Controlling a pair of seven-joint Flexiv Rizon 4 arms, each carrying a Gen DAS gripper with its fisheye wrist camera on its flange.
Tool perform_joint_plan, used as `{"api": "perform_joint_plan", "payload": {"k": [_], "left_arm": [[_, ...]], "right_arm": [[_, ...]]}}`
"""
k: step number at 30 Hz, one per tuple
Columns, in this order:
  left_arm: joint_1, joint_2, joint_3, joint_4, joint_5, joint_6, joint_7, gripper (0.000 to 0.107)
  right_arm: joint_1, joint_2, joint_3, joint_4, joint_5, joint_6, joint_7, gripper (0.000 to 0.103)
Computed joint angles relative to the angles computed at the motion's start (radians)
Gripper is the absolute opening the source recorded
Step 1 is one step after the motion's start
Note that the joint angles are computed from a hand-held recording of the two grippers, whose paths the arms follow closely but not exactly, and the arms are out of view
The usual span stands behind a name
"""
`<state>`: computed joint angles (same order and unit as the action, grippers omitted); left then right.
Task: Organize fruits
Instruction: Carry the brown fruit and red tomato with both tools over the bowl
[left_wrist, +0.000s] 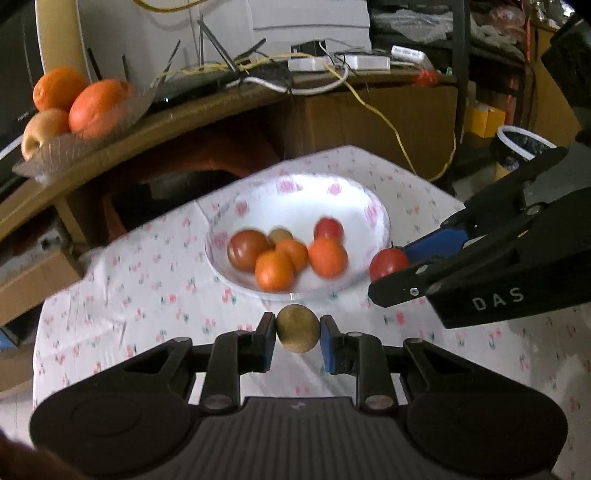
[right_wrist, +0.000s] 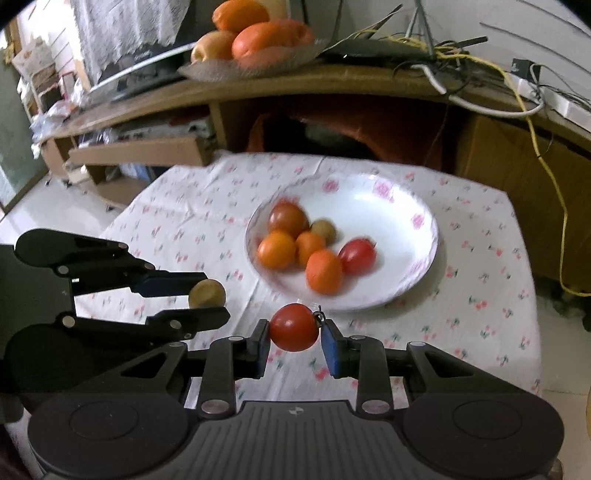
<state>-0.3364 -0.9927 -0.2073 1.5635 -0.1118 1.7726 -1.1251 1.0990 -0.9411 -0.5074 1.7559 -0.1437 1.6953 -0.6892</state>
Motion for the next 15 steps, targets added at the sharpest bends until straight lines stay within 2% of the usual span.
{"api": "perform_joint_plan", "payload": {"k": [6, 9, 15], "left_arm": [[-0.019, -0.045, 0.004, -0.114, -0.022, -0.037, 0.004, 0.031], [-0.045, -0.070, 0.034, -0.174, -0.037, -0.065, 0.004, 0.031], [-0.065, -0.130, 0.049, -0.293, -0.050, -0.113, 0.012, 0.031]], "right_arm": [[-0.003, -0.023, -0.037, -0.038, 0.022, 0.010, 0.021, 0.030], [-0.003, -0.039, -0.054, -0.056, 0.028, 0.003, 0.030, 0.030], [-0.041, -0.059, -0.053, -0.096, 0.017, -0.019, 0.059, 0.030]]}}
